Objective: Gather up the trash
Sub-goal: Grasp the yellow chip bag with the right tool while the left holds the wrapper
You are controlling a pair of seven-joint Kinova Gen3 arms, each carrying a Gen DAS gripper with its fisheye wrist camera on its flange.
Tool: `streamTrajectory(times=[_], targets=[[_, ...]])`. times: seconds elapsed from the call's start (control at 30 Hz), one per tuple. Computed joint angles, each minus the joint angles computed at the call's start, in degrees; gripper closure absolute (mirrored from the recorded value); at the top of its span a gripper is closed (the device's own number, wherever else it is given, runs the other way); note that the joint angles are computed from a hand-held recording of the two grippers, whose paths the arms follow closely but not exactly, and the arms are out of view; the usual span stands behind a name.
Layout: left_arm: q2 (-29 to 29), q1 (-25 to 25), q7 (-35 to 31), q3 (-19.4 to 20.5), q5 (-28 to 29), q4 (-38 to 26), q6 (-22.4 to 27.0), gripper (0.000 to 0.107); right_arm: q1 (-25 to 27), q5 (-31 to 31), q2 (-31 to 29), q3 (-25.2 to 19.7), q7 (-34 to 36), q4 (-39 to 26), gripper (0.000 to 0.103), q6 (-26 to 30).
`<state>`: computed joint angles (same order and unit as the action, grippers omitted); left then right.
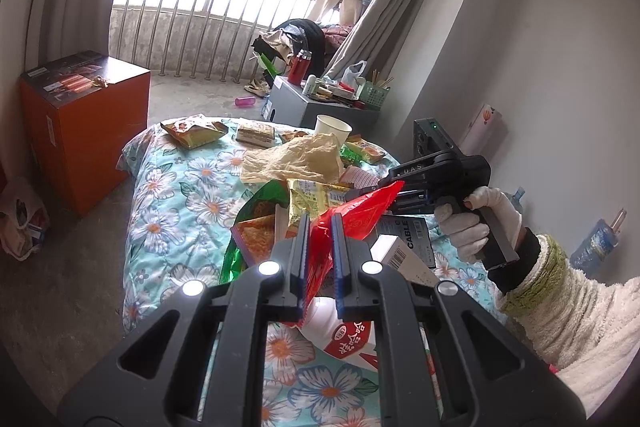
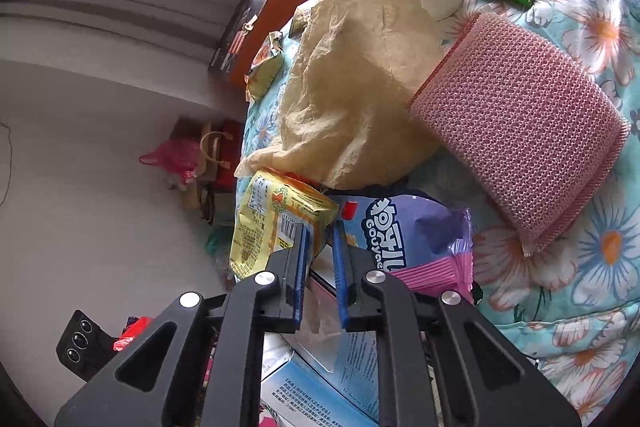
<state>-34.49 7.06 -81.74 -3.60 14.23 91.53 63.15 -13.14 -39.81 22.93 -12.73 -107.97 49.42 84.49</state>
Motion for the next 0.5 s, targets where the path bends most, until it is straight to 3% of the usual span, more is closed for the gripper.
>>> streamTrajectory(times=[0.23, 0.5], targets=[[-0.7, -1.2, 1.3, 1.1, -1.2, -1.2, 0.5, 0.099, 3.2, -4.9, -3.9, -0.2, 3.2, 4.8, 0.097, -3.0], [0.0, -1.5, 2.8, 3.1, -2.1, -5.4, 0.7, 0.099, 9.5, -15.0, -11.8, 2.2, 10.2, 13.4, 0.098, -4.7]])
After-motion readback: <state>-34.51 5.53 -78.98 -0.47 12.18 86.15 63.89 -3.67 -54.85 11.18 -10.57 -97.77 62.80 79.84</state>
